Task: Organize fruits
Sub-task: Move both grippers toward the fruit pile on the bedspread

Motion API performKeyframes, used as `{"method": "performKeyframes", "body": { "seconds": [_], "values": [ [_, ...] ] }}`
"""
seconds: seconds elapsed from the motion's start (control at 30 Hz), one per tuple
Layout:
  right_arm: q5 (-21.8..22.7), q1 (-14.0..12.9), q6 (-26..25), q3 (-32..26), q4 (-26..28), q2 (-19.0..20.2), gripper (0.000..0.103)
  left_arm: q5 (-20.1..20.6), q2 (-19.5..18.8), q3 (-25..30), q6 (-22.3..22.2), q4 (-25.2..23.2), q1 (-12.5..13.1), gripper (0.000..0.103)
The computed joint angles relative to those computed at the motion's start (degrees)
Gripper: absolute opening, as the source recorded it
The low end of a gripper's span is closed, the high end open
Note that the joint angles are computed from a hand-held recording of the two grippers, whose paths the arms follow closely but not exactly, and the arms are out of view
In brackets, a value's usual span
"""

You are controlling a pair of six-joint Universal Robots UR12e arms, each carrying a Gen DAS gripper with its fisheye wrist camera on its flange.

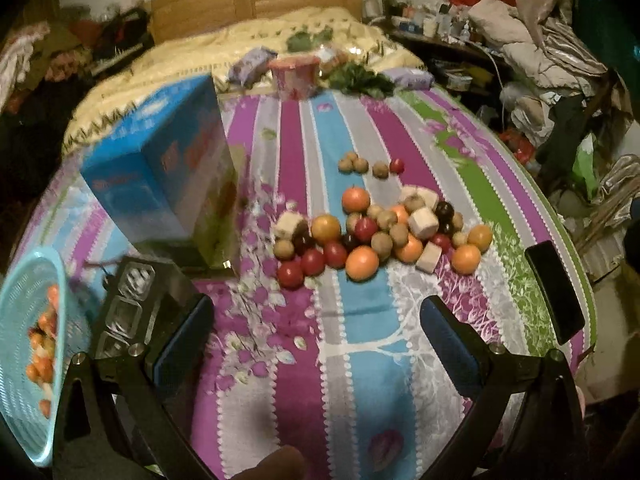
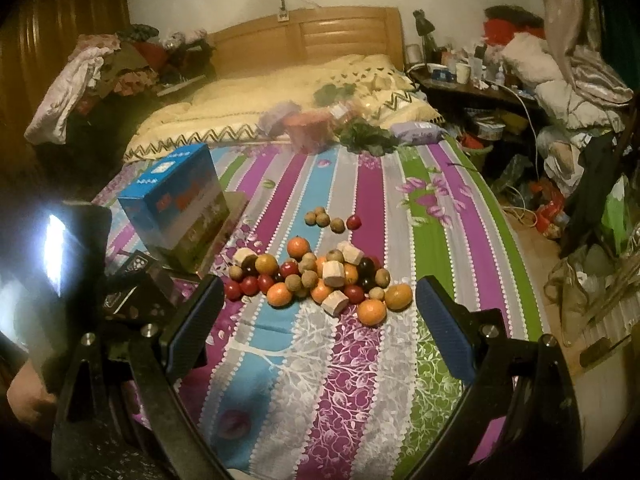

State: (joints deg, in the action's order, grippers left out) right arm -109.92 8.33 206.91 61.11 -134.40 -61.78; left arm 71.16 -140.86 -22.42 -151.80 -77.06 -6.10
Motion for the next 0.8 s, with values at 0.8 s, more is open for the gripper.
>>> {"method": "performKeyframes", "body": {
  "seconds": [0.8],
  "values": [
    [-1.9,-0.3,4.2,7.1,11.2,1.9,0.099,6.7,2.2,-16.2,1.5,8.2,0.7,0.103]
  ]
}}
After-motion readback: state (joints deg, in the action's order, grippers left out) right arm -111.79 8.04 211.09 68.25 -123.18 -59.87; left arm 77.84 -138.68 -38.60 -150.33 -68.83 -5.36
